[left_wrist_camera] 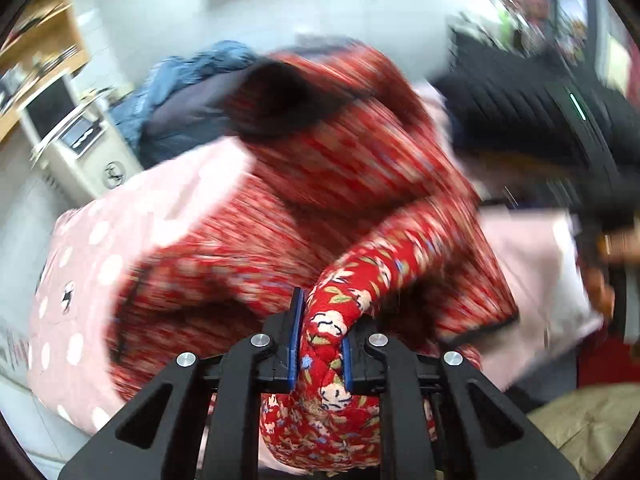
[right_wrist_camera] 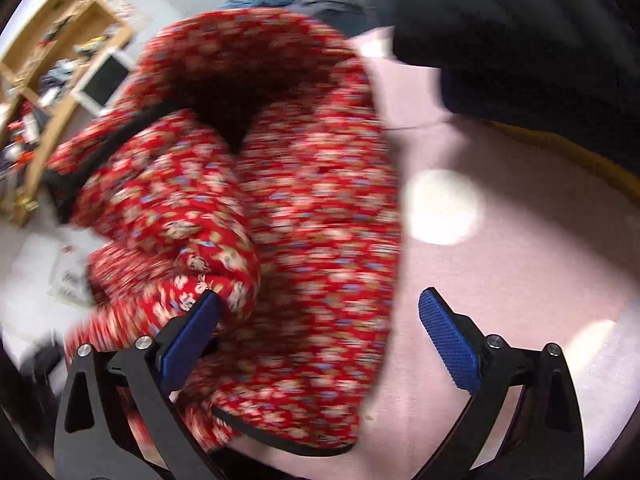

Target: Fold large clothes

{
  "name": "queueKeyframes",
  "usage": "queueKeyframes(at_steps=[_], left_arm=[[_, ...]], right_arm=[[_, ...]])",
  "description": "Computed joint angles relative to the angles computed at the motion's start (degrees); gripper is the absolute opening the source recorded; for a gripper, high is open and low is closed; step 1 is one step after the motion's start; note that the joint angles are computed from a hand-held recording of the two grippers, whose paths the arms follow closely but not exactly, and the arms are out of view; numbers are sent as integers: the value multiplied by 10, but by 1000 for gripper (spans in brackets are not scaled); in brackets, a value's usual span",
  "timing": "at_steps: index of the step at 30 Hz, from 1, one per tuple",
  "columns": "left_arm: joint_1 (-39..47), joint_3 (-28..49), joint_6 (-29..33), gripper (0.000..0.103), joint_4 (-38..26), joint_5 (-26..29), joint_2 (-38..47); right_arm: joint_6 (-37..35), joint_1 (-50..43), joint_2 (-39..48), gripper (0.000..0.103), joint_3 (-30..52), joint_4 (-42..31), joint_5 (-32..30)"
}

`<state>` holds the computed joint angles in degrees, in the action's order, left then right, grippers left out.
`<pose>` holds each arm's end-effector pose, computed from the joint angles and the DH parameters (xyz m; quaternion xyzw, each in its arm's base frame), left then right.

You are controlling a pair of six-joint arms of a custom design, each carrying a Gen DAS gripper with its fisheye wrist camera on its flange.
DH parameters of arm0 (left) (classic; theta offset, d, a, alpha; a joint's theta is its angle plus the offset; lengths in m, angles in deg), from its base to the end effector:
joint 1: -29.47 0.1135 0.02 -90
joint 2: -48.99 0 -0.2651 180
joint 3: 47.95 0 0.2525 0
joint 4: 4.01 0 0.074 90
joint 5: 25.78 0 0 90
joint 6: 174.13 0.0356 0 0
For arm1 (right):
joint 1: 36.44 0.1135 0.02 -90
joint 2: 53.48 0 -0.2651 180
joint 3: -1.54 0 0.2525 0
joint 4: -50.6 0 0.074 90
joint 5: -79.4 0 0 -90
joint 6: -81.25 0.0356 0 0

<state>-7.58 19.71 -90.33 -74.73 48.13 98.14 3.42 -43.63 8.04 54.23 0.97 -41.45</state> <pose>0.1275 -0.0839 0.3087 0.2055 0.9151 0.0049 0.3469 0.1985 -0.0066 0.2186 0.0847 0.9266 0.2671 0.2506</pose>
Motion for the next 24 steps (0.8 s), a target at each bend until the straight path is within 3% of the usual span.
queueKeyframes(at_steps=[2,6,9,11,13,14,15,17,19,20,22,24], left_arm=[[144,37,77,14,19,61,11],[415,136,189,14,54,188,90],[555,259,231,14,89,215,200],[620,396,235,15,79,215,319],[682,540,205,15,55,293,455],[687,612,207,19,18,290,517],[676,684,214,22,-13,238,587],[652,769,243,39,-60,147,677],[642,740,265,43,-31,102,696],[640,682,269,53,10,102,680],[655,596,245,74,50,155,641],[673,536,215,81,74,214,609]], right_arm=[[24,24,-21,97,5,9,4],[121,-28,-38,97,-7,78,-127],[106,-4,27,97,34,33,-54],[87,19,54,97,40,21,0],[80,37,77,97,28,31,13],[86,50,88,98,20,38,19],[94,62,97,98,14,47,23],[103,81,117,97,6,63,32],[113,114,143,97,1,78,57],[113,124,149,97,-2,81,64],[121,143,168,97,-6,89,75],[118,160,177,98,-8,96,86]])
